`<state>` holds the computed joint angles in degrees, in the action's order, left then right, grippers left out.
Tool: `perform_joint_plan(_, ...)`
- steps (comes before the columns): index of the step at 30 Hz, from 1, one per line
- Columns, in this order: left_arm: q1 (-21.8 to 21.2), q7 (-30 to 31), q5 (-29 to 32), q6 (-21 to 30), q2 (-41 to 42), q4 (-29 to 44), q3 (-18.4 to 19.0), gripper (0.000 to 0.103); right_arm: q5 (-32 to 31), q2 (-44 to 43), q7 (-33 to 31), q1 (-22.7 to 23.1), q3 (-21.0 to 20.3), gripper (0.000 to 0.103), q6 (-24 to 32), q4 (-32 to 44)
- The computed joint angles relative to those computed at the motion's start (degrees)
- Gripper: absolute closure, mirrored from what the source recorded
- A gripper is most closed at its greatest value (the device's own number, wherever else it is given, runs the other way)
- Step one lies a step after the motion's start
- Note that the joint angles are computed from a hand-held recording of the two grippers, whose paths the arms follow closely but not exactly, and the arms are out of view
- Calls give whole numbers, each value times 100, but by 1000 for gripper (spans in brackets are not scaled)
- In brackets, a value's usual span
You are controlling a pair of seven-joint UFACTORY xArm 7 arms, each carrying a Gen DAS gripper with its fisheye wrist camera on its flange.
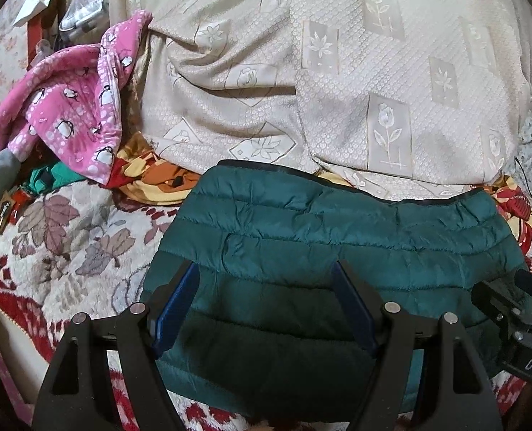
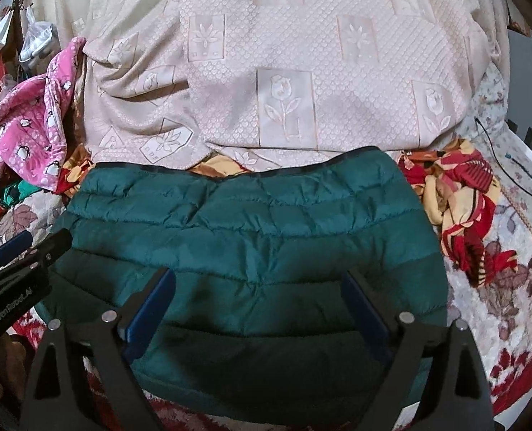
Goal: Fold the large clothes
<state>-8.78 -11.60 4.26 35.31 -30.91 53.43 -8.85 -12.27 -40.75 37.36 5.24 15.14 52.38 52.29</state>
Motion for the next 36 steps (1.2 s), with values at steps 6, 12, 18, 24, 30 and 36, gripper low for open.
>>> perform_joint_plan(6, -8, -7, 11, 19, 2, -5, -6, 39, 68, 42, -2, 64, -10, 8, 40, 0)
perform_joint_plan(12, -31, 28, 7, -1, -17, -33, 1, 38, 73, 90, 11, 92, 1, 8, 63, 21)
perform_joint_plan(18, -33, 29, 10, 61, 19, -19, -7, 38, 140, 116, 17, 134, -50, 8, 82, -17)
perform_joint_plan(24, -45, 22, 22, 38, 11, -41, -16, 38, 106, 122, 29, 112, -42, 8, 48, -33)
perform_joint_plan(30, -42, 2, 44, 22, -8, -56, -34, 39, 121, 111, 75, 107, -50, 8, 81, -41)
perform_joint_plan(36, -42, 1, 48, 17, -14, -62, -32, 39, 123, 119, 60, 131, -46, 8, 93, -40)
